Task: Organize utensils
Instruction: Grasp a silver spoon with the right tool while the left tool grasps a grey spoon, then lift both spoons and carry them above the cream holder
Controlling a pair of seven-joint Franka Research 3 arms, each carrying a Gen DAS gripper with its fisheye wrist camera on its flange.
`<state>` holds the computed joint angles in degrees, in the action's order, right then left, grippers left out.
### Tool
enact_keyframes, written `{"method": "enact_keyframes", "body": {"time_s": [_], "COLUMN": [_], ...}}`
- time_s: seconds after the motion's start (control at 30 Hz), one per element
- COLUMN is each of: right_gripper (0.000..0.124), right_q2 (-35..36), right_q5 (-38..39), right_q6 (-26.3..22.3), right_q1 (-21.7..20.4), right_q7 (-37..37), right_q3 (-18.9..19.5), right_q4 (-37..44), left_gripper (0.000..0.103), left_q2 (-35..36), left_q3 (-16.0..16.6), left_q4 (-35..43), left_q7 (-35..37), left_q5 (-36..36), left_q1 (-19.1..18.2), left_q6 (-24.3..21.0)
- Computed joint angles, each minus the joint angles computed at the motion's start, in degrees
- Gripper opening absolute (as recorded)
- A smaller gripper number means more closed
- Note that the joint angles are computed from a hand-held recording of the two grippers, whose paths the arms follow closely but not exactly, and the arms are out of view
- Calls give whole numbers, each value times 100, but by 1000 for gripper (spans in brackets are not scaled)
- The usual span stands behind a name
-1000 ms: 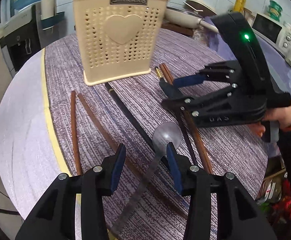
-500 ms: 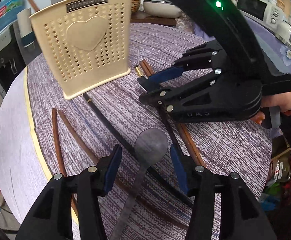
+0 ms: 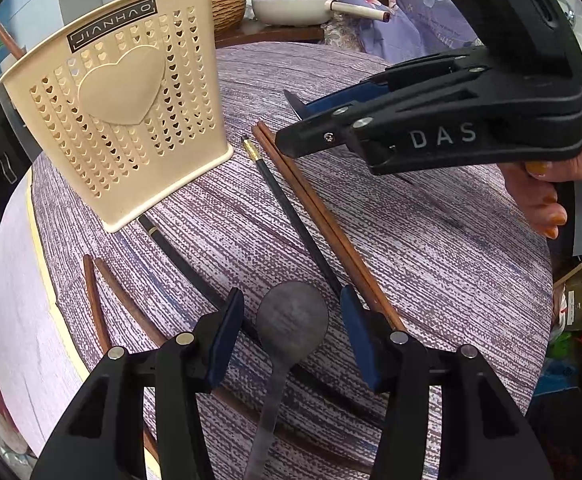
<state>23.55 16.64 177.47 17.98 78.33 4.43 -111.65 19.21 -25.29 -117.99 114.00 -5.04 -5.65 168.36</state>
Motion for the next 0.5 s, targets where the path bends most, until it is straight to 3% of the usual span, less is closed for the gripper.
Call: {"method": "enact_keyframes", "body": {"time_s": [0.27,0.33,0.5], "right_gripper": [37,37,37], "right_q2": [9,9,-31], "right_q5": [223,241,307], "right_q6": [-21,-7,97], "right_q1": [-198,-187,-166], "right_q7": [-110,-120,-73], "right_q3": [222,219,210], "right_q4": [-31,-33,-89], "left_gripper": [43,37,36], "left_q2": [-29,9,171], "left_q3": [-175,-116,149], "left_q4": [40,140,370], "left_q7": [664,760,643], "left_q5": [-121,-118,-18], "left_q1": [175,115,-153], "left_q6": [-256,-437,-512]}}
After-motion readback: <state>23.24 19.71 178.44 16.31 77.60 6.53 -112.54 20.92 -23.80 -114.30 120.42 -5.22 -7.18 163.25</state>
